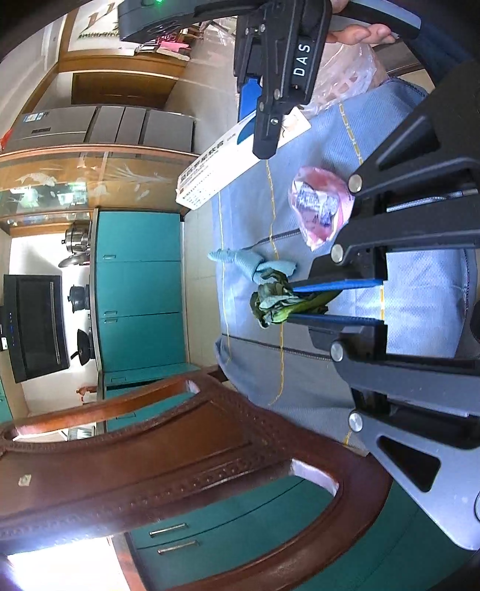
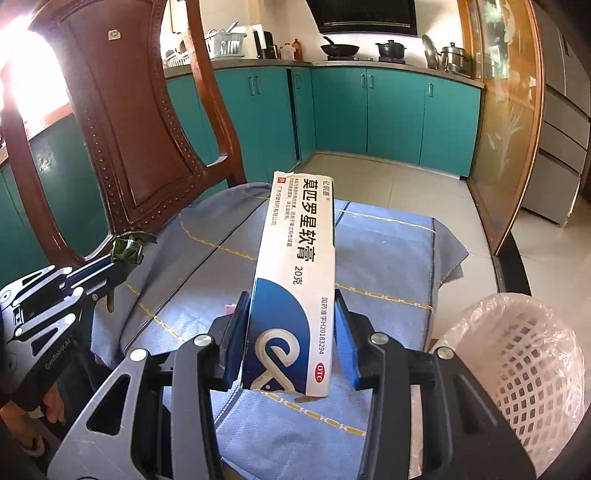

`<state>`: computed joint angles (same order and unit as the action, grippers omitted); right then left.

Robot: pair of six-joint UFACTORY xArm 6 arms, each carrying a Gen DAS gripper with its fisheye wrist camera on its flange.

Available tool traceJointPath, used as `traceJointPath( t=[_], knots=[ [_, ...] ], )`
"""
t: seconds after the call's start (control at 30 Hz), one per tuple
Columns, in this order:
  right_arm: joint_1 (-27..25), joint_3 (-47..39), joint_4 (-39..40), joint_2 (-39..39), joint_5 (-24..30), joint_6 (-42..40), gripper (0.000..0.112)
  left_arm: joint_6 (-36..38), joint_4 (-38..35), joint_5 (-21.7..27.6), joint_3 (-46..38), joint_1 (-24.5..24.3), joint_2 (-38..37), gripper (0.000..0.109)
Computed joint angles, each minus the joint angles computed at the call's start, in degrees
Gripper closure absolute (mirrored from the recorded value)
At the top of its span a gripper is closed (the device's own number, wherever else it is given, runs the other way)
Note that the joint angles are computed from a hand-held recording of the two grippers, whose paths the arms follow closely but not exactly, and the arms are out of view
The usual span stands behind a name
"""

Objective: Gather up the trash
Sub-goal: 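Carry the ointment box in the right tool over the wastebasket while the left tool carries the green scrap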

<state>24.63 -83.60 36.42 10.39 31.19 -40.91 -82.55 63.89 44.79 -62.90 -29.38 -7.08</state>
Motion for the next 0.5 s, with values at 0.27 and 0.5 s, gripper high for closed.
traceJointPath(
  t=[0.27, 0.5],
  knots=[
    [-0.22, 1.10, 0.49, -0.87, -0.50, -0.56, 0.070, 0.86, -0.26, 0.36, -0.77, -0.85, 0.84, 0.096],
    [0.01, 1.74, -0.96, -1.12, -0.56, 0.16, 0.070, 1.60, -0.89, 0.52, -1.12, -0.91, 1.03, 0.096]
  ],
)
